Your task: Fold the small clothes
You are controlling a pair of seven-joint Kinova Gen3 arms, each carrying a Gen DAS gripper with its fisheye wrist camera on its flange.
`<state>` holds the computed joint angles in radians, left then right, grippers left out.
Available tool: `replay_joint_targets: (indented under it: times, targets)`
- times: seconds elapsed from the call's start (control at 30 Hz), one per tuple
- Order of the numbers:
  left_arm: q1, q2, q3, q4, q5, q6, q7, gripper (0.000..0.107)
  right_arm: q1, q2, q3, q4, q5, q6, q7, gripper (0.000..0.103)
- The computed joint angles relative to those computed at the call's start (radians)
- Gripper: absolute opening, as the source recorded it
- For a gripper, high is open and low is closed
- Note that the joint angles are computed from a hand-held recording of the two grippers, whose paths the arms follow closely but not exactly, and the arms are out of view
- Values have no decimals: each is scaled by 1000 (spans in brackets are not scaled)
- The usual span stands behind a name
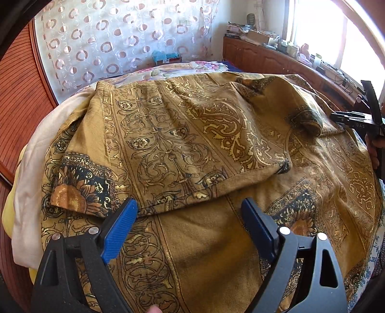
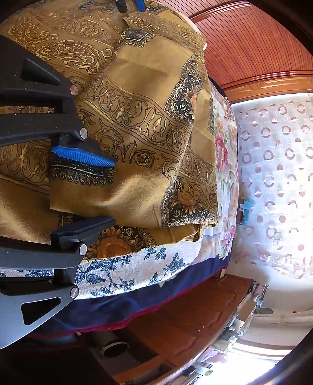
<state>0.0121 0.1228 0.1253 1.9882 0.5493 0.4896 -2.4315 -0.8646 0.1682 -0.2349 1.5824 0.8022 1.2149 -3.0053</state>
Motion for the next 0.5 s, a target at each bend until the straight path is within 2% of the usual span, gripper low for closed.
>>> replay_joint_targets:
  times: [0.13,0.33,0.4,0.43,0.5]
  targets:
    - [4,-1,-2,0,-11,-3,16,89,-15,68,24,-12,28,-41,-34,45]
    - [-1,5,-1,-6,-29,-1,55,89,-25,70,37,-8,29,-47,-36,45]
    - [32,-6,-42,-5,-52,5,95,89,-26,73,39,-7,30,-52,-38,46]
    - [39,-21,-57,9,-44,-13,100,89,-27,72,40,-6,30,-52,-38,46]
    - [-1,-70,-43,54,21,-69,73,89,-29,71,41,-5,30,-53,-39,46]
